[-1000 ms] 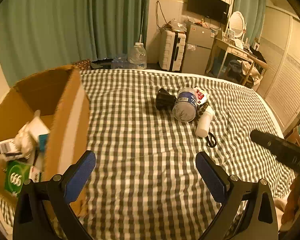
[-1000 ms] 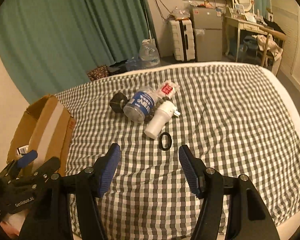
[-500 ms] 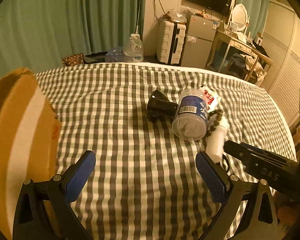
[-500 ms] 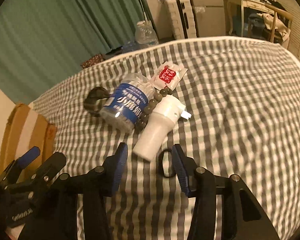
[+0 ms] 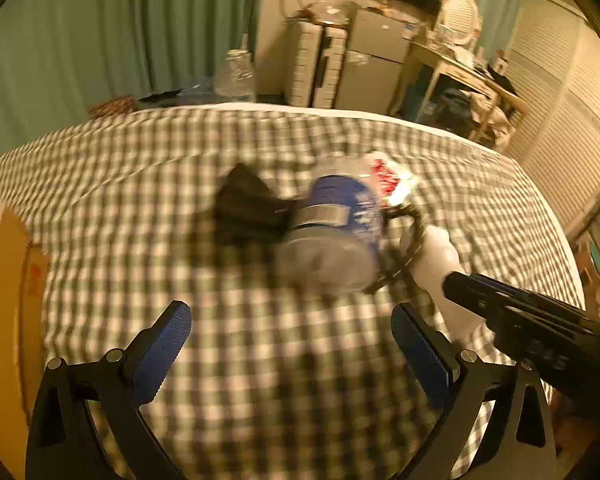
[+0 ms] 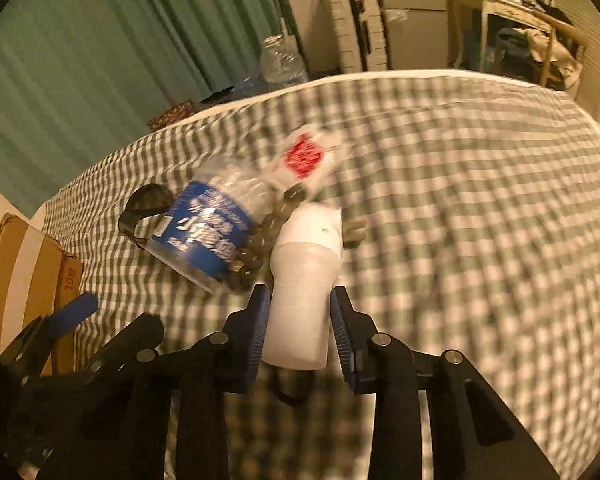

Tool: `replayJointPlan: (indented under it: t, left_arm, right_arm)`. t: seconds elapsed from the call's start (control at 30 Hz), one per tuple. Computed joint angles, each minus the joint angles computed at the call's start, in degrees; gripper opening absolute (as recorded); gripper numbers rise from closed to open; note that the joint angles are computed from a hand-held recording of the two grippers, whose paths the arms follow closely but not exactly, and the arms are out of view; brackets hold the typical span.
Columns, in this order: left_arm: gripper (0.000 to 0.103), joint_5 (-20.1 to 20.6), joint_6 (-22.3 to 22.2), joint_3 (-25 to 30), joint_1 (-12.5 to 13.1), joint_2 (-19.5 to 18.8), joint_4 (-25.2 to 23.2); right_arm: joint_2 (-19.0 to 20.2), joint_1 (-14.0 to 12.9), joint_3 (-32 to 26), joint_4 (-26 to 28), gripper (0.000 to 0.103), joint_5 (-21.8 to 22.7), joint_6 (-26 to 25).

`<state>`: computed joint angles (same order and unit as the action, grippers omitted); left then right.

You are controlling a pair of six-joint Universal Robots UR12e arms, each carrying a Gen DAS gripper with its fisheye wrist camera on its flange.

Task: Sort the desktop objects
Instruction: 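Grasp the blue-labelled dental floss jar with the left tool while the right tool grasps the white plastic bottle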

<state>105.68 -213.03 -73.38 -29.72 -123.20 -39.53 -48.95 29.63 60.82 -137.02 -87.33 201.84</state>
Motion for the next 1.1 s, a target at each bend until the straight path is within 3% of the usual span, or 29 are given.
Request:
replayJointPlan:
  t: [0.1,0.2,0.4,0.47,0.5,0.53,0.57,0.6,0.63,0.7,0.8,0.87,0.93,1.0,1.1]
  left_arm:
    - [0.103,-2.1,3.13,2.29,-0.08,-1.69,0.88]
    - [0.103,-3.55,4.41,4.85,0.27,-3.26,-1.04]
    - [0.103,-7.64,2.91,7.03,1.81,-5.04,-0.45]
    - [0.097,-8.16,3.29,8.29,2.23,-5.78,-1.64]
    - [0.074,-8.35,3.81,9.0,2.37,-6.14,-3.05]
    - [0.042,-9.1,4.27,9.74,2.68,-6.47,-4.8]
    - [0.026,-12.26,4.32,9.88,3.31,-6.64,-5.52]
    - [0.019,-13.66,4.05,9.41,3.6,-6.45,-5.23]
    - [0.018,-13.59,4.34,8.42,3.71,-5.94,-4.27]
    - [0.018,-12.04,5.93,7.55,3.35,-5.46,-3.23]
    - [0.02,-13.8,6.47,6.56,3.37,-4.56,-2.86]
    - [0.036,-11.84,7.33,6.52,2.95,-4.09,-2.87]
    - [0.07,-9.94,8.63,6.33,2.55,-3.6,-1.1]
    - [0.083,-6.59,11.38,6.85,1.99,-3.73,1.29]
    - [0.084,-4.97,17.08,10.35,1.89,-5.62,-0.08]
  right_arm:
    - [-1.75,-0.63,2.38,0.17,0.031,-1.72,1.33]
    - [-2.39,-0.59,3.12,2.92,0.028,-6.29,0.64]
    - [-2.32,-1.13,3.75,2.71,0.026,-5.07,0.89]
    - [-2.3,-1.13,3.86,2.57,0.026,-5.37,0.32]
    - [-2.33,-1.16,4.0,2.44,0.027,-5.2,0.22]
    - [-2.36,-1.21,4.12,2.29,0.03,-4.93,0.3]
    - [-2.41,-1.37,4.3,2.24,0.032,-4.35,0.48]
    - [-2.41,-1.51,4.36,2.26,0.033,-3.86,0.62]
    - [-2.33,-1.57,4.29,2.36,0.034,-3.51,0.84]
    - [-2.0,-1.63,3.91,2.83,0.035,-3.07,0.9]
    - [-2.14,-1.6,3.95,3.14,0.035,-3.27,0.43]
    - [-2.03,-1.54,3.64,3.32,0.035,-3.49,0.21]
    - [-2.27,-1.5,4.04,2.94,0.035,-3.57,0.5]
    - [-2.43,-1.55,4.23,2.34,0.035,-3.37,0.73]
    - [-2.2,-1.47,3.77,2.85,0.035,-3.37,0.9]
